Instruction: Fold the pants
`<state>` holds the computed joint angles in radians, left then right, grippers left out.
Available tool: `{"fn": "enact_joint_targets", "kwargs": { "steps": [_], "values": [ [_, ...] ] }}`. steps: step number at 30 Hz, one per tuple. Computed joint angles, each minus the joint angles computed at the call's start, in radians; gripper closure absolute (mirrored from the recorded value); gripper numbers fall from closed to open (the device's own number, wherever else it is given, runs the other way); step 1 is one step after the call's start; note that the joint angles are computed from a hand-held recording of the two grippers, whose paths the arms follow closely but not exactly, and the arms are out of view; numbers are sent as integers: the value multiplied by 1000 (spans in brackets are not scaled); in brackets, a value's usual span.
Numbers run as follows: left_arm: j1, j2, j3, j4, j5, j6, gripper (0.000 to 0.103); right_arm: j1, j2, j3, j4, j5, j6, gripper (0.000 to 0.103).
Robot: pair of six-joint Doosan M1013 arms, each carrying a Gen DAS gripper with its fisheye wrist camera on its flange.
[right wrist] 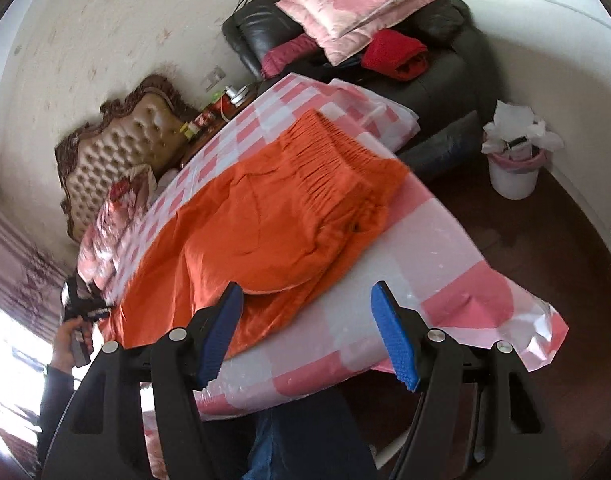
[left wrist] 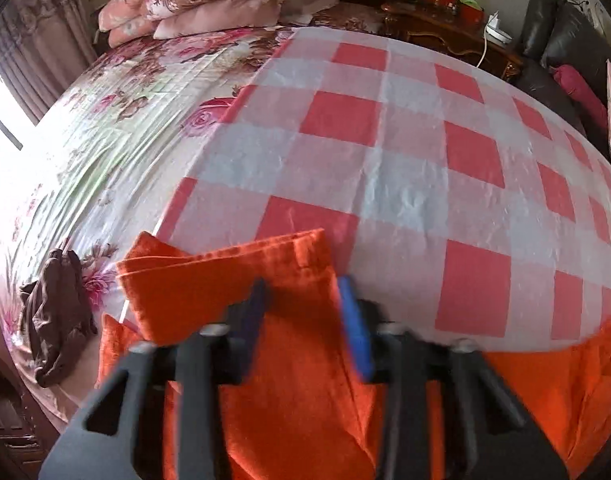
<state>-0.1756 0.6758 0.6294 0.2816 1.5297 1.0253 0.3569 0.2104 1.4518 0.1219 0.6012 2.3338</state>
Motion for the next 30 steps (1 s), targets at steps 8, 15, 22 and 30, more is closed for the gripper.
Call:
{"fn": "enact_joint_targets", "kwargs": {
  "steps": [8,15,22,30],
  "values": [
    [84,-315,413,-191,-462,-118,97,-68,-17,54,297,-101,-100,37],
    [201,-587,837,-544,-788,-82,97,-75,32,-34,192,-23,-62,37],
    [262,-640,1044,-918,-933,58,97,-66,92,-123,70,101,-54,61],
    [276,-655,1072,-903,-1028,-28,61,-74,96,-124,58,120,-60,80]
  ]
}}
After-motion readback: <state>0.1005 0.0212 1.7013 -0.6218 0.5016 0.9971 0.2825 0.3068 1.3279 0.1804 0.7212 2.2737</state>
